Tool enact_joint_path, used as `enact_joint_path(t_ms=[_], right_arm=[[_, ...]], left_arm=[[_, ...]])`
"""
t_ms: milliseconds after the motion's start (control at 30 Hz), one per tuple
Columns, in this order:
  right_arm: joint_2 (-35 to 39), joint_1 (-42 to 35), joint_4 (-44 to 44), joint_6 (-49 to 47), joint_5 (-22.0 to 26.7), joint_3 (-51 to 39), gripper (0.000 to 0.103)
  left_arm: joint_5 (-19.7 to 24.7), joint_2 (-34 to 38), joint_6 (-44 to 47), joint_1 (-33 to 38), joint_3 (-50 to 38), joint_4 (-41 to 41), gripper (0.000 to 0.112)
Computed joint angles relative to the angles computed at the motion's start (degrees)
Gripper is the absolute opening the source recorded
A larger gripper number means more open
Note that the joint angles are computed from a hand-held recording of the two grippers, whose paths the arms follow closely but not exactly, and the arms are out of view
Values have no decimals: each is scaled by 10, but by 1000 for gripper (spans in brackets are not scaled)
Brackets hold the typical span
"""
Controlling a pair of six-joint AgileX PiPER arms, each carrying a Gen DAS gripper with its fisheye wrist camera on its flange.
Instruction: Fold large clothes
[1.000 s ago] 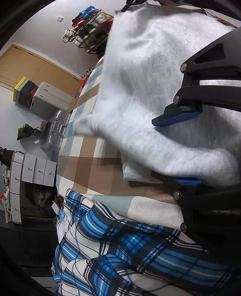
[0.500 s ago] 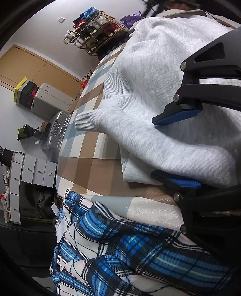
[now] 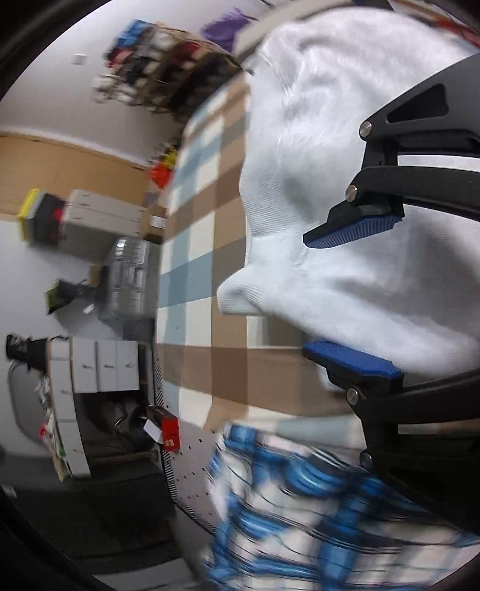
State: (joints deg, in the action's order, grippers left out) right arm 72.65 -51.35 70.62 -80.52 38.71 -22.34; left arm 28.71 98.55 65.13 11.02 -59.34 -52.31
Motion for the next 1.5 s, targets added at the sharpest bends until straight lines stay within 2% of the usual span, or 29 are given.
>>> enact_joint_path(t_ms=[33, 67, 133, 200, 267, 300, 333, 367, 467, 500, 533, 567, 600, 700, 833, 900, 933, 967, 1000, 1033, 1100, 1167, 1200, 1233, 1300, 1333, 1367, 1400, 1500], right_arm=[[2, 10, -10, 13, -2, -5, 73], [2, 26, -4, 15, -14, -4, 73], [-6, 45, 19, 0, -28, 9, 73], [-16, 43, 22, -11, -26, 18, 73], [-23, 40, 20, -15, -25, 23, 73], [-25, 40, 18, -14, -24, 23, 73], [-17, 40, 25, -22, -21, 20, 73], [-6, 45, 38, -31, -23, 15, 73], [20, 74, 69, -23, -41, 7, 73], [23, 79, 80, -31, -41, 8, 73], [22, 78, 75, -30, -33, 8, 73], [21, 73, 73, -35, -24, 10, 73], [21, 58, 62, -52, -3, 9, 73], [33, 29, 53, -68, 20, 16, 73], [68, 35, 90, -99, 26, 26, 72], [84, 61, 114, -115, 19, 26, 59], [88, 84, 128, -122, 3, 26, 34], [83, 106, 146, -128, -10, 30, 16], [65, 105, 149, -138, 0, 37, 10], [29, 86, 144, -162, 33, 47, 9], [-55, 2, 131, -204, 145, 75, 8], [-60, -49, 96, -169, 196, 61, 8], [-28, -45, 86, -165, 187, 49, 8], [27, -39, 90, -180, 156, 41, 8], [114, 18, 103, -150, 60, 20, 8], [131, 37, 120, -151, 38, 21, 9], [124, 46, 142, -174, 28, 30, 10], [101, 64, 167, -192, 5, 42, 11], [80, 95, 172, -176, -27, 45, 13]], left_arm=[[-10, 18, -44, -10, -17, 34, 20], [-5, 29, -66, -10, -29, 46, 1], [26, 21, -40, 11, -29, 0, 0], [61, -18, 64, 61, 11, -111, 0], [155, -43, 144, 138, 24, -191, 0], [185, -43, 149, 166, 20, -207, 0], [191, -32, 132, 171, 5, -200, 0], [174, -21, 93, 159, -12, -169, 0], [31, 29, -57, 64, -42, -2, 7], [1, 50, -91, 43, -43, 40, 10], [-6, 62, -113, 34, -42, 58, 11], [10, 56, -114, 40, -38, 54, 10], [29, 42, -92, 53, -27, 27, 17], [80, -23, 18, 109, 47, -77, 49], [119, -101, 96, 159, 138, -92, 50], [114, -117, 125, 162, 167, -97, 50], [102, -121, 122, 158, 176, -86, 50], [95, -123, 125, 155, 186, -82, 50], [91, -125, 133, 153, 193, -83, 50], [83, -132, 158, 155, 211, -101, 50], [83, -139, 184, 162, 223, -110, 49], [88, -141, 199, 170, 227, -123, 48], [89, -136, 201, 170, 225, -124, 42], [88, -132, 198, 171, 222, -121, 33], [87, -116, 196, 166, 215, -115, 24], [92, -118, 206, 172, 222, -120, 17], [97, -127, 218, 180, 233, -125, 12], [103, -131, 219, 187, 233, -122, 0], [110, -140, 227, 195, 238, -123, 0]])
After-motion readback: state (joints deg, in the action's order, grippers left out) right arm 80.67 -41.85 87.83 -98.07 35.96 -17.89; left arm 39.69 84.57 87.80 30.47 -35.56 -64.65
